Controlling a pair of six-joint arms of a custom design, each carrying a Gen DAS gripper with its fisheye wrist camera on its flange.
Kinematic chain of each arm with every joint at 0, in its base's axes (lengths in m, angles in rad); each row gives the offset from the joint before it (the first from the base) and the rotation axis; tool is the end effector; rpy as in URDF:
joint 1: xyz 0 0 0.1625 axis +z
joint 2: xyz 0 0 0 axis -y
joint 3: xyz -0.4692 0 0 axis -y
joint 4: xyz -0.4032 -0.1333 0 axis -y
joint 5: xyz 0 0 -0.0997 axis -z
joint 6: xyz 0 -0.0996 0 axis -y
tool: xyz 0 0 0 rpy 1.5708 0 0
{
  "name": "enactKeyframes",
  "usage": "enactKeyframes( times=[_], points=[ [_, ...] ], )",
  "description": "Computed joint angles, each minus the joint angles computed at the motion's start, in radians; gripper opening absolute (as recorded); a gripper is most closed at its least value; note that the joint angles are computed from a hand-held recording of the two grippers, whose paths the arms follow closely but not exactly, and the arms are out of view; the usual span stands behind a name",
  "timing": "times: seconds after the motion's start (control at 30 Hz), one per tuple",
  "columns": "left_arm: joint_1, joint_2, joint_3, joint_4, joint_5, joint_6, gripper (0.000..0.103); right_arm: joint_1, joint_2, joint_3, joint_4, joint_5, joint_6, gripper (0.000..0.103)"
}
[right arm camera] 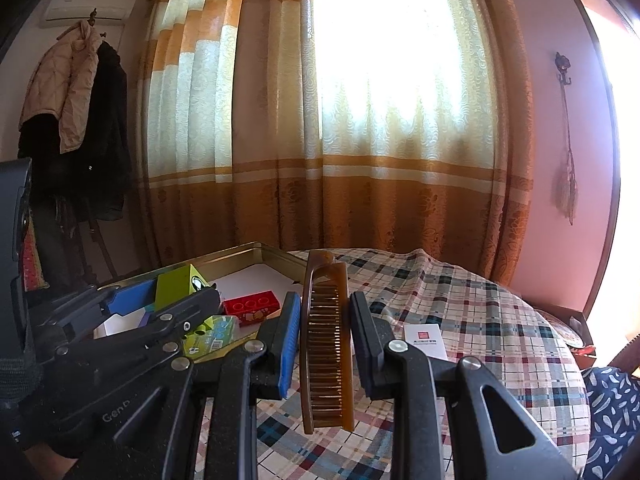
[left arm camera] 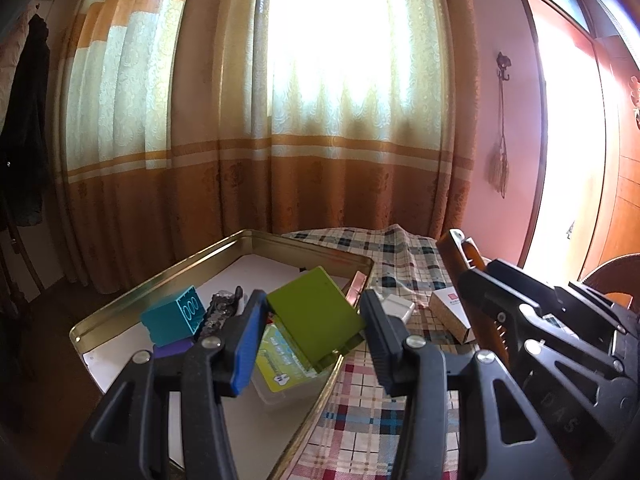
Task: Organize rigid objects
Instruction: 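Carry the green brick and brown comb over the gold tin with both grippers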
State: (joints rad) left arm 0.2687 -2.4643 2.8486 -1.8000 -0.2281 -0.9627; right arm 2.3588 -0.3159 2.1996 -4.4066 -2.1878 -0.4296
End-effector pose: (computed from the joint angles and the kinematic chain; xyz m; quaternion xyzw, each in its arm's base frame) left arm -0.0383 -0.2494 0.2677 0.1793 0.7613 -0.5358 0.3182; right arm 0.3695 -0.2608 -0.0412 0.3702 -0.7743 0.4778 0.1877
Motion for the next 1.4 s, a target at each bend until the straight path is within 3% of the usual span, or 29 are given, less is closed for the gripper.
enactKeyframes(
  times=[0.27,0.67,0.93,1.1,1.2,1.4],
  points=[
    [-0.035,-0.065,-0.041,0.242,0.0,-0.143,0.047,0.008,0.005,-0.002,0.006,0.006,0.001,0.028],
    [-0.061,-0.118,-0.078,0.445,-0.001,-0.271,0.048,0.023,0.011,-0.012,0.026,0.01,-0.001,0.028],
    [-0.055,-0.132,-0.093,0.5,0.006,-0.306,0.048,0.021,0.012,-0.008,0.023,0.018,-0.002,0.028],
    [-0.076,-0.148,-0.126,0.667,0.0,-0.43,0.048,0.021,0.012,-0.008,0.04,0.037,-0.008,0.028],
    [-0.069,-0.162,-0.137,0.697,0.002,-0.438,0.048,0.022,0.011,-0.013,0.062,0.046,-0.006,0.028],
    [0.005,-0.185,-0.139,0.581,0.03,-0.312,0.048,0.025,0.015,-0.033,0.103,0.069,-0.005,0.028]
  ],
)
